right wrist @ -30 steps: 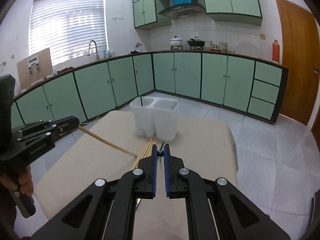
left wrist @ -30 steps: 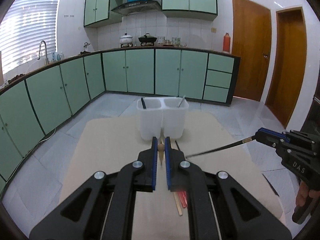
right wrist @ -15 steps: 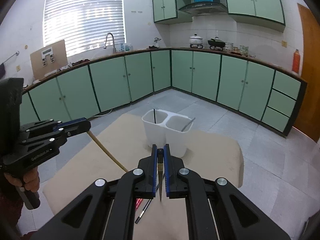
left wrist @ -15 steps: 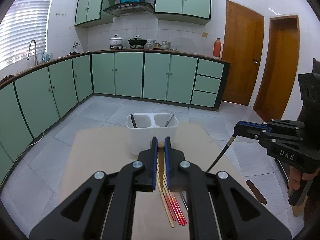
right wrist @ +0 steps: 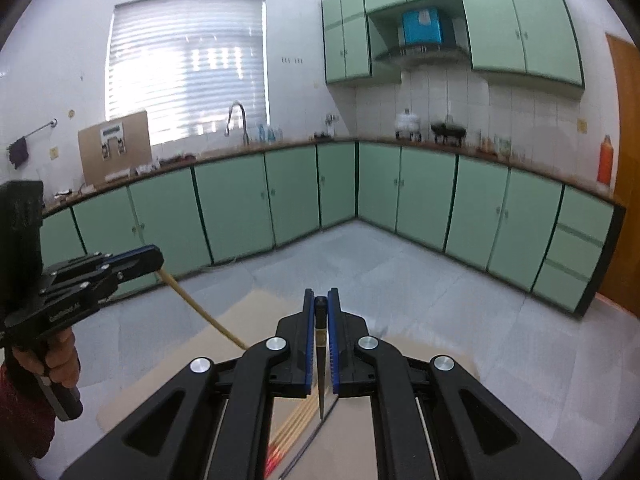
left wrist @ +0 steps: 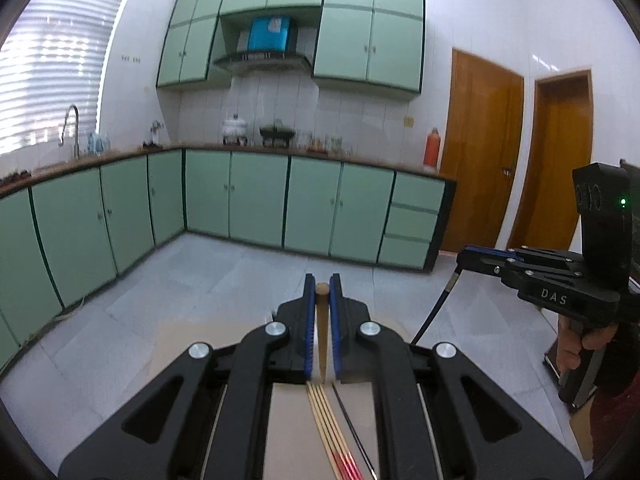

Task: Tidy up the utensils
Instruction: 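Carry both chopsticks over the white holder and open both grippers to drop them in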

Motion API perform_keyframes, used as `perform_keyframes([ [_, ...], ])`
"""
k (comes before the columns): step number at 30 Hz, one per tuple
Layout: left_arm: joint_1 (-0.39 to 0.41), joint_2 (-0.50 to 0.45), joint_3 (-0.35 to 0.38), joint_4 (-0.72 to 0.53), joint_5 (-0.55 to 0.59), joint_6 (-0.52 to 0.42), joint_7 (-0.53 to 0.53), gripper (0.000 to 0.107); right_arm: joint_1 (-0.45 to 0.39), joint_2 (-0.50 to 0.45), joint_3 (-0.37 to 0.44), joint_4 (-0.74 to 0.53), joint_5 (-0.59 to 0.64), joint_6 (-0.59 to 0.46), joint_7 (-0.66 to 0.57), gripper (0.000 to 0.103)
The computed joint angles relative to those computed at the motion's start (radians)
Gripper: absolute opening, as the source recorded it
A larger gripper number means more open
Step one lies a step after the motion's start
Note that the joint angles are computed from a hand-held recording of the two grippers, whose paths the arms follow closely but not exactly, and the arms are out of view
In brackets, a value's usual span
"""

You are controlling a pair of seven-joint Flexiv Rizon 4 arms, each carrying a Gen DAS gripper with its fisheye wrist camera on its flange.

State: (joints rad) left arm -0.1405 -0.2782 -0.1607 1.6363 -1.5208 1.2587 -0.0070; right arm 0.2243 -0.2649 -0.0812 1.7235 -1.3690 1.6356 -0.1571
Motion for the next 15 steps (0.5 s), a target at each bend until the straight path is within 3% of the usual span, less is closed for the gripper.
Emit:
perform_keyframes([
  [5,-0.015,-0.080,-0.033,-0.142,-0.003,0.068,0.016,0.006,0.015,-0.069,-0.031,-0.159,0.005,-0.038,-0.014,0.006],
  [11,-0.015,-0.242,-0.071,-0.300,0.225,0.148,-0.142,0.006,0.044,-0.176,-0.053,-0.263,0.181,-0.085,-0.130,0.006],
  [15,-0.032,-0.348,-0.030,-0.376,0.416,0.138,-0.321,0.006,0.056,-0.251,-0.060,-0.293,0.301,-0.108,-0.203,0.006],
])
